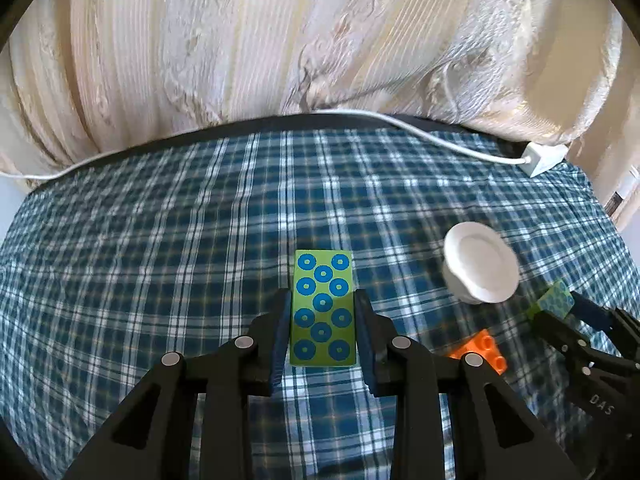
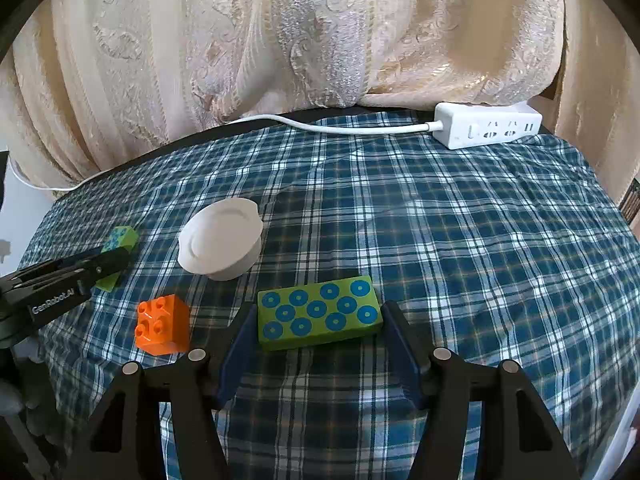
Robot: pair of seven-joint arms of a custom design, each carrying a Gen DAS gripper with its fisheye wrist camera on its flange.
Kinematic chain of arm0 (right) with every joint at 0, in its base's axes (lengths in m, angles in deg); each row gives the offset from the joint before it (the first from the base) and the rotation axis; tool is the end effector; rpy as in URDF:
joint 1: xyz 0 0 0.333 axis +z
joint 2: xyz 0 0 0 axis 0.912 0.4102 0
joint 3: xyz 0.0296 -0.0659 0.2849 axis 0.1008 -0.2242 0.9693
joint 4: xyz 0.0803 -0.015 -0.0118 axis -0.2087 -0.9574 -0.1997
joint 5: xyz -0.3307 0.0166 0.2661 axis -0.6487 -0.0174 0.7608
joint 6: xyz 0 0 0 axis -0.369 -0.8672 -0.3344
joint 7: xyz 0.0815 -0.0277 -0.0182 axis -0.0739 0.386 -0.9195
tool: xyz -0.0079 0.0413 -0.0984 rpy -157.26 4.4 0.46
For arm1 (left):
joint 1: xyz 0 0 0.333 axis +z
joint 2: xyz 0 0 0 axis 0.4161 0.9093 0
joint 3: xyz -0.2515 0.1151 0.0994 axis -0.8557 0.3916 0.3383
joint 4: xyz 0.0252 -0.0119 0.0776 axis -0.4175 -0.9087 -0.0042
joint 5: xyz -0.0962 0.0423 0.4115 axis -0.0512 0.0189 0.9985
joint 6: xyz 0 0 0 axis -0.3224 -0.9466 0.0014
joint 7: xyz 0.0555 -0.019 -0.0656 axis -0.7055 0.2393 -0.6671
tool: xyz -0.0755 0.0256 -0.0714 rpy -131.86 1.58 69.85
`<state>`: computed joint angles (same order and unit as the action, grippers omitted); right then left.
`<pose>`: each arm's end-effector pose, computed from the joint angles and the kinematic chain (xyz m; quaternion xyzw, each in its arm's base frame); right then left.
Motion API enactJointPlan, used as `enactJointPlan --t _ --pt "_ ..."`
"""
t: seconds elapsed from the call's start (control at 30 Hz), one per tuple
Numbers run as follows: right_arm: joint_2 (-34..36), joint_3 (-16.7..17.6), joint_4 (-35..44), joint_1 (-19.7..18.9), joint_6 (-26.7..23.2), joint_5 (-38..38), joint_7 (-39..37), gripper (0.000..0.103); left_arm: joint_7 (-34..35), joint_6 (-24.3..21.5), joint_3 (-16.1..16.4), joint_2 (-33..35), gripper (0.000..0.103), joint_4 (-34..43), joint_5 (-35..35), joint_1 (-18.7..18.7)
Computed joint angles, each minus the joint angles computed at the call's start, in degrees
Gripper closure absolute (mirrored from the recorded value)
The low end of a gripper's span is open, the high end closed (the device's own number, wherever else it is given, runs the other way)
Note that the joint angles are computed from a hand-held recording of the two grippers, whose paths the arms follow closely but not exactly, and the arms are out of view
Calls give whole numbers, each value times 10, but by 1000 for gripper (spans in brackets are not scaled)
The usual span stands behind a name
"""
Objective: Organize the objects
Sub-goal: 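Carry both green dotted Lego plates over the clear bowl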
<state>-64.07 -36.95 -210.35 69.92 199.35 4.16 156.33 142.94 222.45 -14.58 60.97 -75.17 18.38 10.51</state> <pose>0.3595 0.1334 0.4539 -0.5411 0.7674 -0.2352 0.2510 0.4468 -0.2798 0.3740 -0.5590 0.7588 -0.2785 0.1849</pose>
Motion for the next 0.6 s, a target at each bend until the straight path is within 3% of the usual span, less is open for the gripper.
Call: enactJointPlan --t 0.3,0.6 --pt "-67 8 -27 10 -17 6 25 38 42 13 8 -36 72 -23 -41 -30" --pt "-166 19 -62 41 -73 14 53 38 73 25 9 -67 72 -41 -70 -62"
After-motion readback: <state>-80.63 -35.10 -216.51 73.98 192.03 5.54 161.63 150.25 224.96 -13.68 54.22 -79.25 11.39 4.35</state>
